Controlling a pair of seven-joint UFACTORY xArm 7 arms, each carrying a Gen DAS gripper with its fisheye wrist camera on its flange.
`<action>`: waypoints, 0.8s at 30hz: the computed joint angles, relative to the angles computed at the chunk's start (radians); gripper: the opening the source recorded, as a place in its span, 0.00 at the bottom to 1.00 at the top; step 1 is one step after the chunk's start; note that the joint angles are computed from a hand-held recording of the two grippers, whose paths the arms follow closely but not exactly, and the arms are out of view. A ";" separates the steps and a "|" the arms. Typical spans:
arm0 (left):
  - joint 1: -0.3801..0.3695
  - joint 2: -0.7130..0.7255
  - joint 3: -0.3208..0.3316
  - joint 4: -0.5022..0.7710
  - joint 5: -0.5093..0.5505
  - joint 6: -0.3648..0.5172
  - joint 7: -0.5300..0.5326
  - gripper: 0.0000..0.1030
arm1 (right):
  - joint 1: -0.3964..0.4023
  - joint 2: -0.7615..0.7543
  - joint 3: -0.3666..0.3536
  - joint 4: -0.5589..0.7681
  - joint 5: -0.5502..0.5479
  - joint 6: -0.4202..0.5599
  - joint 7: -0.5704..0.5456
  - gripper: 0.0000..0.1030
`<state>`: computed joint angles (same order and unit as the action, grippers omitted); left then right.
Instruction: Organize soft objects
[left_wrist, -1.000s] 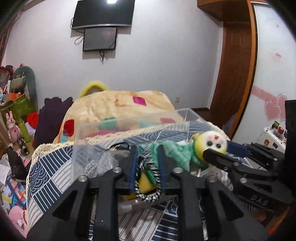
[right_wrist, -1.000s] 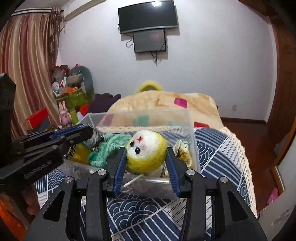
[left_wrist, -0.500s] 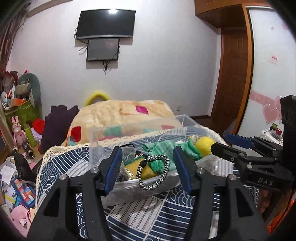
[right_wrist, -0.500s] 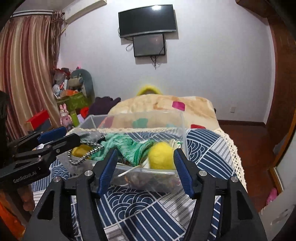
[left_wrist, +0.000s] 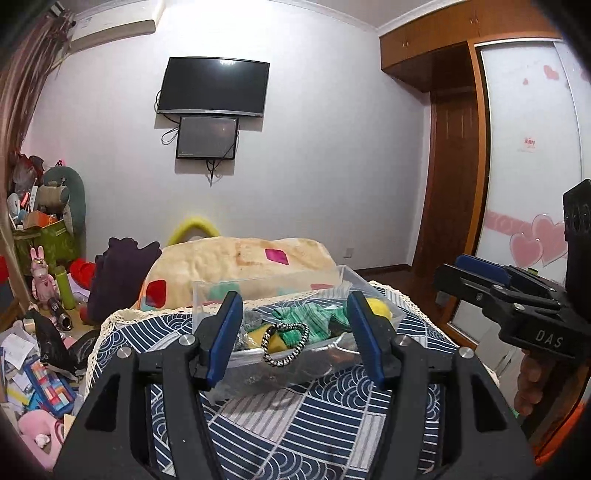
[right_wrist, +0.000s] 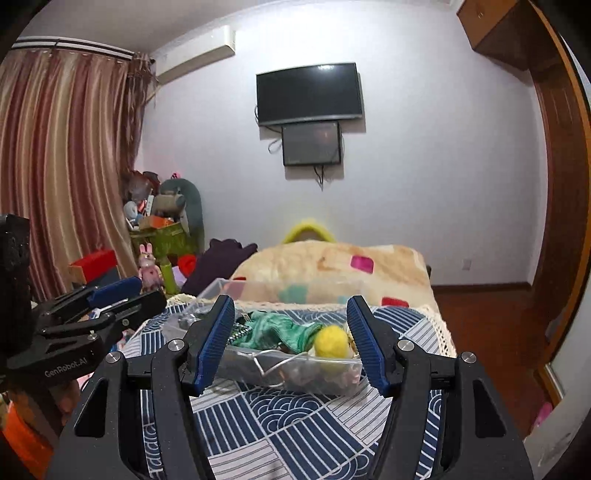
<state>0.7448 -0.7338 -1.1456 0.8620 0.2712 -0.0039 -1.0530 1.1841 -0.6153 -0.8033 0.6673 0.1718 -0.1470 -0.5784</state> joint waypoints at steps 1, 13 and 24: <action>-0.004 -0.007 0.003 -0.004 -0.002 -0.001 -0.002 0.57 | 0.000 -0.001 0.003 -0.004 -0.001 -0.007 0.000 0.63; -0.038 -0.083 0.031 -0.067 -0.027 -0.011 -0.053 0.78 | 0.007 0.036 0.003 -0.041 -0.091 -0.104 0.072 0.86; -0.022 -0.171 0.014 -0.082 -0.023 0.018 -0.097 0.97 | -0.011 0.054 -0.015 -0.061 -0.217 -0.148 0.195 1.00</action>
